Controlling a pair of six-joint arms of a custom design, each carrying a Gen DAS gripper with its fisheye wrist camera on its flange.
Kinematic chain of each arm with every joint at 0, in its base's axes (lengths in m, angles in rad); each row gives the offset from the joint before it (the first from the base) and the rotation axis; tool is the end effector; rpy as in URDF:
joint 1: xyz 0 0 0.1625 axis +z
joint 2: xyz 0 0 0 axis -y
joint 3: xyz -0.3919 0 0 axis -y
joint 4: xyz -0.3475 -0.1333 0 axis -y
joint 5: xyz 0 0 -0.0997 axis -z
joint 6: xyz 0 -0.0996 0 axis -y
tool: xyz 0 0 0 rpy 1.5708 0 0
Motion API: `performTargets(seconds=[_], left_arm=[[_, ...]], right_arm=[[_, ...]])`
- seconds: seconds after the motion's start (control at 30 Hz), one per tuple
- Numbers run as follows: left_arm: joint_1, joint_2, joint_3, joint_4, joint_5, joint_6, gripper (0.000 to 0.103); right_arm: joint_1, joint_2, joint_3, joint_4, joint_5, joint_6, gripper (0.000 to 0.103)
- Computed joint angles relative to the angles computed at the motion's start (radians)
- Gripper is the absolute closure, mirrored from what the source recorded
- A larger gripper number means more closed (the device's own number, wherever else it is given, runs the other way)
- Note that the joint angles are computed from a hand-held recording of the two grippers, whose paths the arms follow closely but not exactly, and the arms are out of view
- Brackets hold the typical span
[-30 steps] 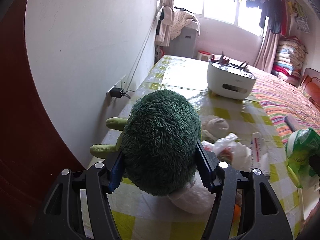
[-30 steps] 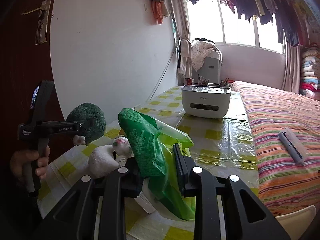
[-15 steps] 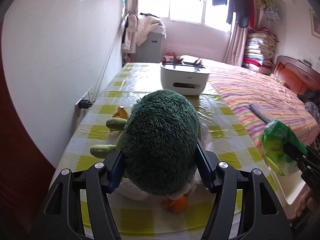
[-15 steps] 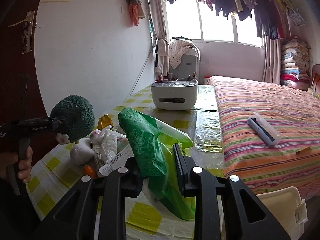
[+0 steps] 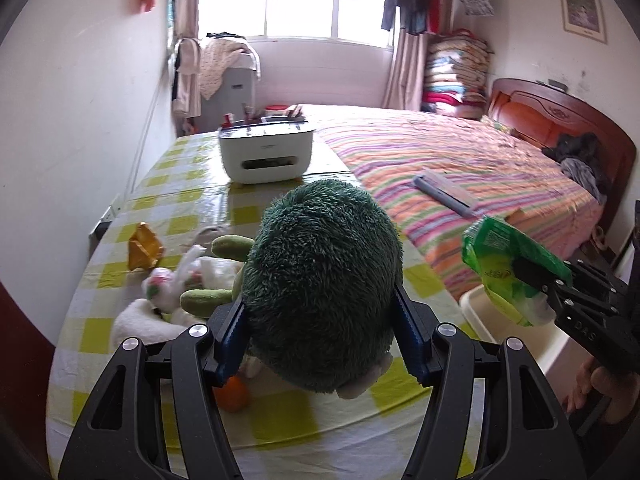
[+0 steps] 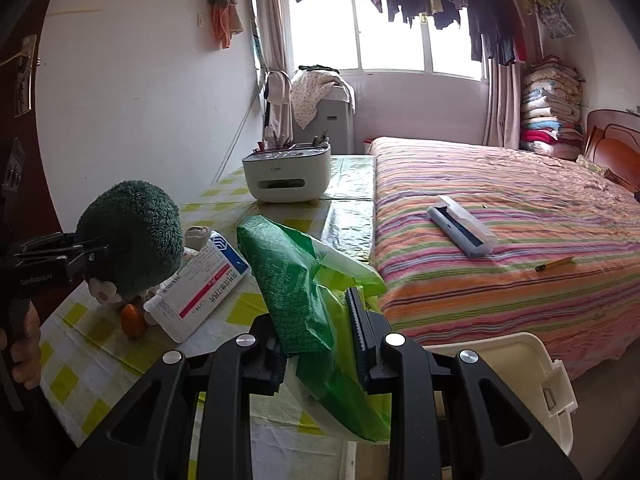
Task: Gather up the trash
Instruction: 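Carry the green bag over the bin and open the right gripper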
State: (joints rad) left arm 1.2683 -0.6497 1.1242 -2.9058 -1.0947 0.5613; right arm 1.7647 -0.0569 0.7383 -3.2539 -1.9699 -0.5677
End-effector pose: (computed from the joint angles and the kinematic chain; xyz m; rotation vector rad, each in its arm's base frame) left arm -0.0536 -0.7724 0.2587 0.7576 2.2786 -1.0114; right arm 0.2455 -0.7591 0.0004 0.6267 -2.2598 1.1661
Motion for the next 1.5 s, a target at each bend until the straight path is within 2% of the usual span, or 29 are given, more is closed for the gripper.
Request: performTargets(seconds=[0.43, 0.57, 0.63, 0.67, 0.7, 0.77, 1.07, 1.33, 1.5], left_arm=[[-0.066, 0.036, 0.076, 0.030, -0.052, 0.001, 0.041], [-0.086, 0.055, 0.079, 0.042, -0.066, 0.003, 0.041], [-0.093, 0.064, 0.079, 0.045, -0.065, 0.003, 0.041], [-0.097, 0.068, 0.079, 0.045, -0.065, 0.005, 0.041], [-0.100, 0.074, 0.079, 0.046, -0.065, 0.006, 0.041], [-0.104, 0.081, 0.078, 0.047, -0.060, 0.008, 0.041], [-0.101, 0.126, 0.030, 0.105, -0.056, -0.009, 0.041], [-0.106, 0.168, -0.022, 0.177, -0.064, -0.020, 0.040], [-0.114, 0.203, -0.054, 0.195, -0.063, -0.004, 0.040]], right_arm=[[-0.040, -0.117, 0.194, -0.094, -0.124, 0.137, 0.075], [-0.051, -0.137, 0.223, -0.107, -0.134, 0.176, 0.074], [-0.057, -0.150, 0.242, -0.109, -0.126, 0.187, 0.070], [-0.059, -0.151, 0.245, -0.119, -0.129, 0.191, 0.059], [-0.059, -0.149, 0.246, -0.135, -0.139, 0.197, 0.039], [-0.060, -0.153, 0.255, -0.156, -0.132, 0.198, 0.030], [-0.073, -0.170, 0.274, -0.223, -0.119, 0.227, 0.030], [-0.072, -0.161, 0.276, -0.383, -0.134, 0.210, 0.030], [-0.077, -0.173, 0.294, -0.436, -0.127, 0.229, 0.030]])
